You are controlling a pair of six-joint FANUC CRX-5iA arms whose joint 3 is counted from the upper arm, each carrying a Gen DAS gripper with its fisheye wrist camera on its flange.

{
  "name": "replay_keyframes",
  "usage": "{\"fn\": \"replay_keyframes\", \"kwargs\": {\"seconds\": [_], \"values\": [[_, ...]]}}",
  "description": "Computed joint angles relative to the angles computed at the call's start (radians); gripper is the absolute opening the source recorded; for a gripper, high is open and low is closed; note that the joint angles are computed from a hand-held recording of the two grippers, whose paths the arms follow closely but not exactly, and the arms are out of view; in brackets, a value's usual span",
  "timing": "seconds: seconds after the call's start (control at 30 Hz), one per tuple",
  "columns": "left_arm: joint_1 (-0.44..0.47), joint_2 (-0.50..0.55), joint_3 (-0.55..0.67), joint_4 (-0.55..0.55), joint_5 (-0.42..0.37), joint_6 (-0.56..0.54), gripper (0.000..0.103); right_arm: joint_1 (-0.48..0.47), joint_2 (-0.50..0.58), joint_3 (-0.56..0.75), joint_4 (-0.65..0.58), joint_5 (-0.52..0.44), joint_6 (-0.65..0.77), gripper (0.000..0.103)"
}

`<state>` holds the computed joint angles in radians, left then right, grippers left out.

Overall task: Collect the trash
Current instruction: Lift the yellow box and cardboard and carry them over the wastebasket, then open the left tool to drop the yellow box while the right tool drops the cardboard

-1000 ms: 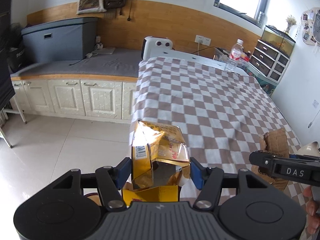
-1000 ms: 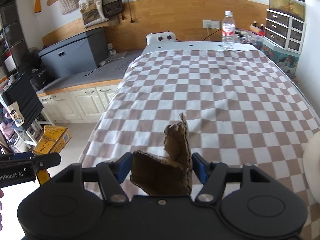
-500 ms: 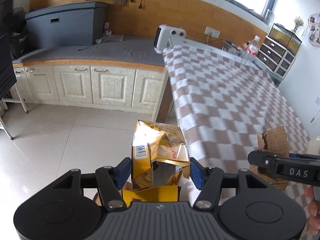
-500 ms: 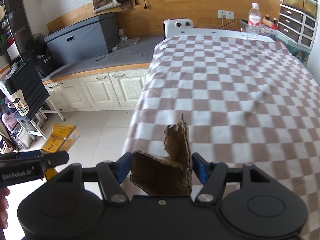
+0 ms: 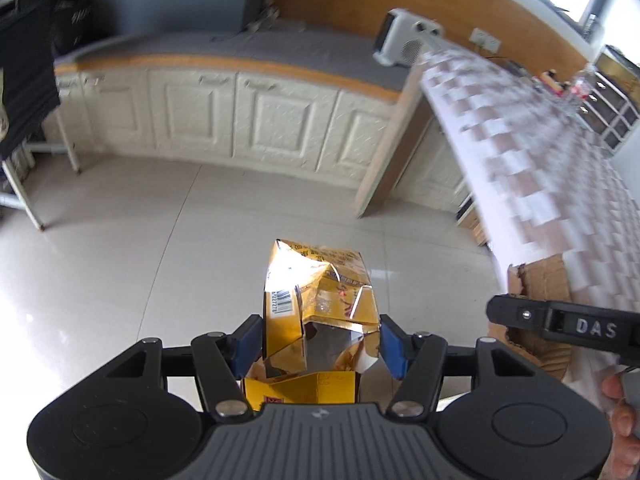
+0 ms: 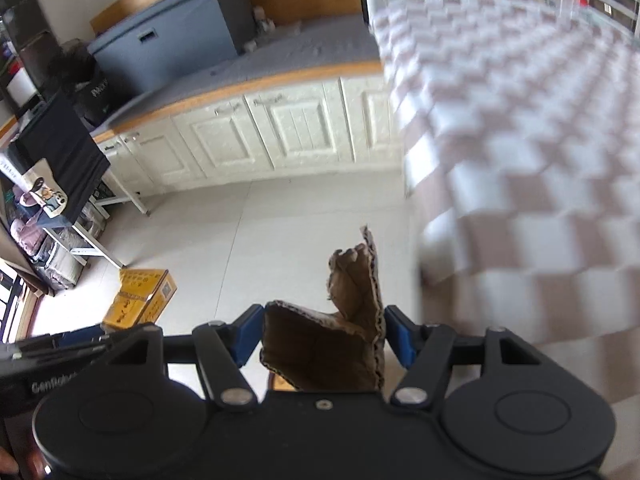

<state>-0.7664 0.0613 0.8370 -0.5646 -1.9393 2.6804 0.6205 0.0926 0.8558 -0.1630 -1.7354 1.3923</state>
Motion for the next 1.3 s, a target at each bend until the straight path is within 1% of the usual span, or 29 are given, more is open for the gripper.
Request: {"fn": "replay_keyframes", "kwargs": {"seconds": [0.17, 0.3, 0.4, 0.5, 0.57, 0.73, 0.87, 0.97, 1.07, 1.13, 1.3], "values": [[0.089, -0.149, -0.341, 0.134, 0.155, 0.102, 0.061, 0.090, -0.038, -0.235, 0.045, 0.104, -0.112, 0.066], [0.147, -0.230, -0.554, 0.214, 0.272, 0.145, 0.061, 0.133, -0.060, -0.414, 0.073, 0.185, -0.195, 0.066], [0.190, -0.268, -0.681, 0.272, 0.353, 0.150, 0.061, 0.162, -0.081, -0.554, 0.099, 0.263, -0.272, 0.066], [0.221, -0.288, -0.775, 0.311, 0.413, 0.127, 0.061, 0.180, -0.097, -0.682, 0.106, 0.329, -0.368, 0.067], [0.243, -0.302, -0.834, 0.332, 0.457, 0.109, 0.061, 0.185, -0.103, -0.750, 0.098, 0.370, -0.405, 0.068], [0.291, -0.308, -0.946, 0.380, 0.559, 0.052, 0.061, 0.187, -0.081, -0.860, 0.082, 0.448, -0.454, 0.070], [0.334, -0.298, -1.013, 0.422, 0.650, -0.040, 0.061, 0.163, -0.049, -0.886, 0.051, 0.493, -0.445, 0.073], [0.355, -0.278, -1.041, 0.446, 0.697, -0.111, 0.061, 0.150, -0.044, -0.909, 0.043, 0.517, -0.448, 0.076], [0.370, -0.235, -1.044, 0.464, 0.736, -0.172, 0.061, 0.112, -0.036, -0.906, -0.007, 0.515, -0.428, 0.080], [0.380, -0.220, -1.052, 0.476, 0.761, -0.205, 0.061, 0.102, -0.037, -0.910, -0.009, 0.518, -0.415, 0.083], [0.397, -0.168, -1.065, 0.498, 0.816, -0.264, 0.063, 0.076, -0.038, -0.914, -0.009, 0.526, -0.414, 0.083]]}}
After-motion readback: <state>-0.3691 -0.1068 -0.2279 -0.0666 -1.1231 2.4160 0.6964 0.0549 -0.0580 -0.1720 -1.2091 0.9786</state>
